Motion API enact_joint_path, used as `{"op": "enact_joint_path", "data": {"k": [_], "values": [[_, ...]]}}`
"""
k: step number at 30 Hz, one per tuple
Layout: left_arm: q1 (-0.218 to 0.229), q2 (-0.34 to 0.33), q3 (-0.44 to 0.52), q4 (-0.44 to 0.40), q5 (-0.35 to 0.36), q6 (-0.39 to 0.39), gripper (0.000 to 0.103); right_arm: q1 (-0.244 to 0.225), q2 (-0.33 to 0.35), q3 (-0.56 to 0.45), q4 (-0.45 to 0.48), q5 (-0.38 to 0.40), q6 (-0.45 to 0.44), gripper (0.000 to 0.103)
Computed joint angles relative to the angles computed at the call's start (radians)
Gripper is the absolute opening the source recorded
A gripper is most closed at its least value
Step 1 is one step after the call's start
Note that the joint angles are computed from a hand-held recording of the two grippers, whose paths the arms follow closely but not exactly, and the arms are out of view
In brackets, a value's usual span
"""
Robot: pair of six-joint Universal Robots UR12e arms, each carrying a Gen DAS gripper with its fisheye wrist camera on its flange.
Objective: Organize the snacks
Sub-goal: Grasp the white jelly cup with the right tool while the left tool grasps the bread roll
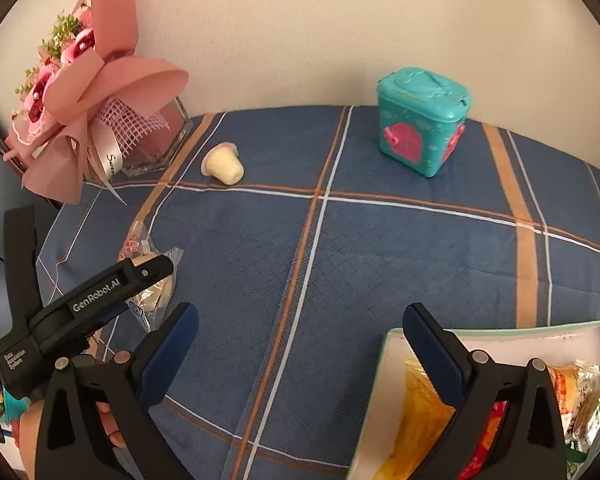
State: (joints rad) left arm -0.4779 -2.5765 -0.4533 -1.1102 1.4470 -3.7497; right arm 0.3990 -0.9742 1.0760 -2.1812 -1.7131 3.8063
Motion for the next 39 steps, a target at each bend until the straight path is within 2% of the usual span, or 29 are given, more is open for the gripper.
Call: {"op": "enact_joint_path", "data": {"k": [6,10,17,24,28,32,39], "values": [[0.009,0.014,-0.039,0.048,-0.026,-0.006,0.078,-0.015,0.031,-0.040,0.029,0.055,0.000,0.102],[0.016,0.027,-0.069,0.091,-0.033,-0.006,0.074,-0.021,0.065,-0.091,0.049,0.055,-0.014,0.102],[0.031,0.047,-0.120,0.160,-0.062,-0.010,0.071,-0.032,0.130,-0.190,0.024,0.085,-0.018,0.098],[0.042,0.074,-0.172,0.216,-0.062,0.007,0.071,-0.043,0.216,-0.317,-0.002,0.108,0.059,0.088],[0.046,0.079,-0.184,0.249,-0.060,0.013,0.071,-0.046,0.254,-0.367,-0.029,0.107,0.118,0.079],[0.051,0.085,-0.202,0.273,-0.072,-0.013,0.071,-0.048,0.294,-0.418,-0.032,0.111,0.170,0.073],[0.051,0.097,-0.220,0.299,-0.048,-0.030,0.071,-0.046,0.368,-0.540,0.059,0.094,0.225,0.066]]}}
